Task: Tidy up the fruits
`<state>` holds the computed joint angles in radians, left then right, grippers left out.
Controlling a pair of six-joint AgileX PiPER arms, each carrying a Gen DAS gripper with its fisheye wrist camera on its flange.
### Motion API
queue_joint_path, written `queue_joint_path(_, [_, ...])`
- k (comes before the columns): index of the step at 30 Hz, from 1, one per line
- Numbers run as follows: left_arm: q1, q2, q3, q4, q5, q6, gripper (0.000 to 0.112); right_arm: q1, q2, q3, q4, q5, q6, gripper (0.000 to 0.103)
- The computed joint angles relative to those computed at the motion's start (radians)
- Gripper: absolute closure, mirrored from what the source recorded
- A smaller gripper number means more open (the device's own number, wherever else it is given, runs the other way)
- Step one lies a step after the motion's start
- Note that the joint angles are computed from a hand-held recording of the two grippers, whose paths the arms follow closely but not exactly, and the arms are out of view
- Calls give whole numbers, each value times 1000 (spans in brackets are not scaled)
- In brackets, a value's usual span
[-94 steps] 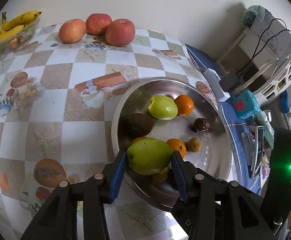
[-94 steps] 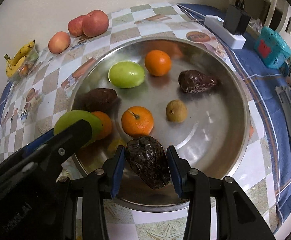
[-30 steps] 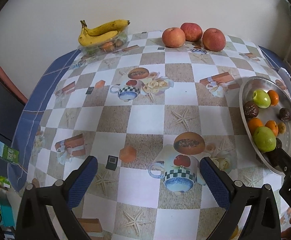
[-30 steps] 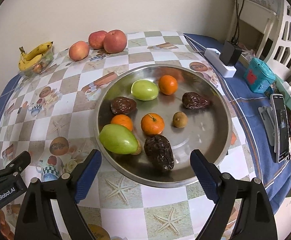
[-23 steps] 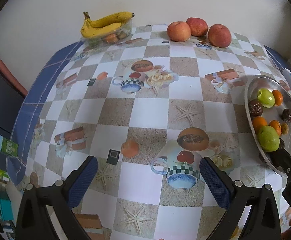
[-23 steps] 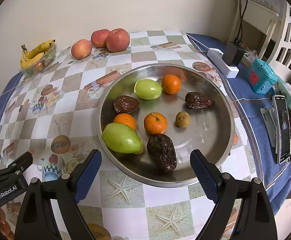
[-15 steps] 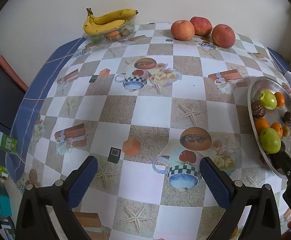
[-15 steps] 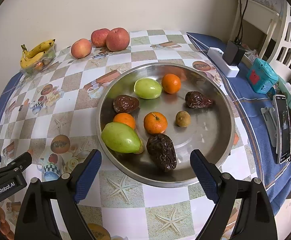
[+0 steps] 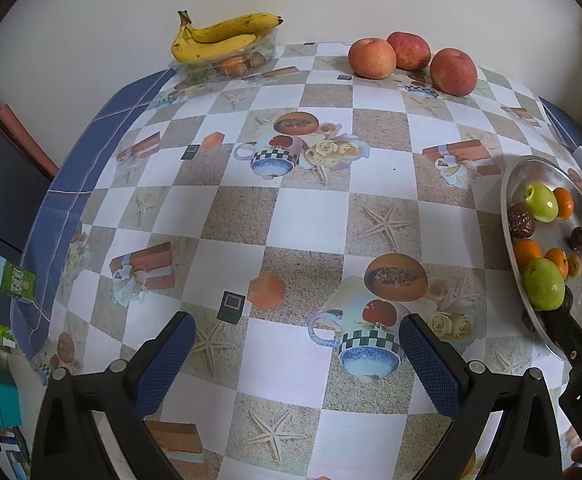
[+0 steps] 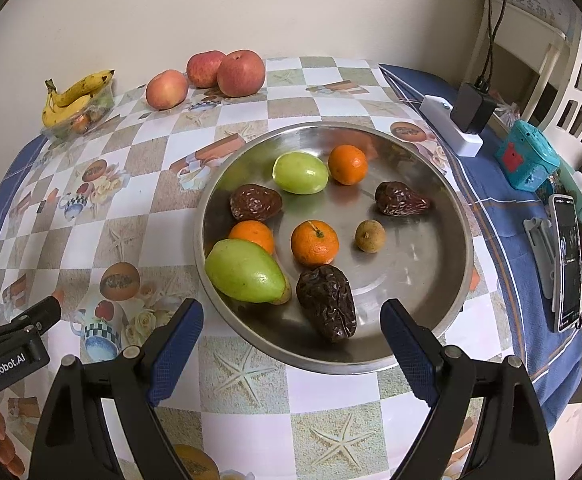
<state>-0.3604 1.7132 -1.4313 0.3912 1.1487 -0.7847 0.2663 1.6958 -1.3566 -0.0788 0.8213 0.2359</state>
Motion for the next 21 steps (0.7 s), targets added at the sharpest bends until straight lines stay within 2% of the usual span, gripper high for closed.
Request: queue_joint_path(21, [7, -17, 14, 14, 4, -37, 9, -10, 12, -8, 1, 8, -19, 12])
